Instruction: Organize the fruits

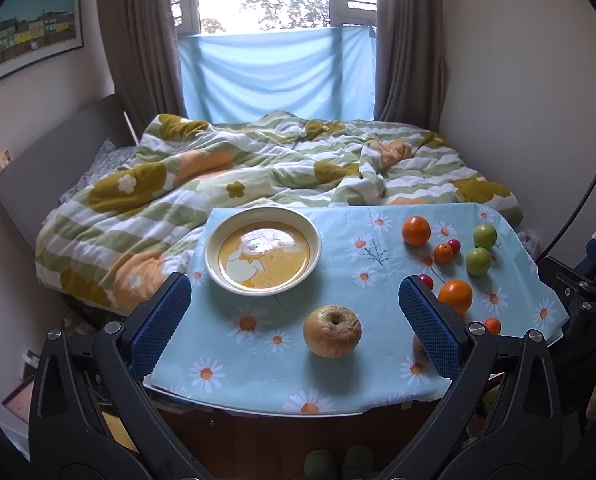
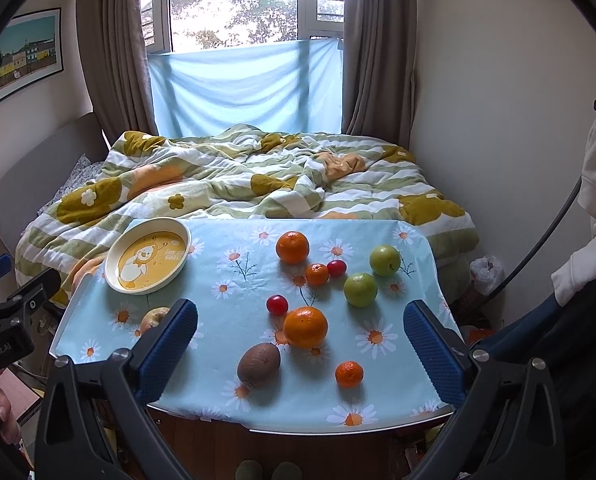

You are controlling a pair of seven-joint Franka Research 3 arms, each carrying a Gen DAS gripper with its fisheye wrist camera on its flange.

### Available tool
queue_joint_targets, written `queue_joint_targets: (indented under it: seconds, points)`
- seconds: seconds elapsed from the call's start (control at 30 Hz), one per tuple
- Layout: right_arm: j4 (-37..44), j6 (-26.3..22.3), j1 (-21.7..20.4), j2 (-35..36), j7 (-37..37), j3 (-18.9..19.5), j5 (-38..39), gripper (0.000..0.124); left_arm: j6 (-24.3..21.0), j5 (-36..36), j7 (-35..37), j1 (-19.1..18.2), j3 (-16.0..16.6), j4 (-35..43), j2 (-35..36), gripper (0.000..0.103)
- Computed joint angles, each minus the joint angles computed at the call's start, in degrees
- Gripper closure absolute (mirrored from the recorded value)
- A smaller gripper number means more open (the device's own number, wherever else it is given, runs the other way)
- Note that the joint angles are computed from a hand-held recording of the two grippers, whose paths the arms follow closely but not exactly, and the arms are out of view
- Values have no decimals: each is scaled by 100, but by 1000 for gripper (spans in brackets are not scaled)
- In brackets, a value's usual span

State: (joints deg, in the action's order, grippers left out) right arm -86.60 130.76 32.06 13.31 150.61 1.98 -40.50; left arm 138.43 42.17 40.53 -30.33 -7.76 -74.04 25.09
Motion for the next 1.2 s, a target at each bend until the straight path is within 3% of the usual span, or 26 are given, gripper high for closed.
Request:
queue_joint_targets:
  seconds: [0.5, 0.93, 1.2]
  points:
    - [80, 7, 38, 53, -39, -8, 88, 21, -77, -81, 21, -3, -16, 85, 49, 0]
    - [-944, 1141, -430, -135, -926, 51, 1064, 21, -163, -781, 442, 33, -97, 293, 514, 0]
    - [-1064, 1378, -423, 129, -1051, -14, 1629, 21, -292, -1454, 1384, 232, -245, 613, 1035, 0]
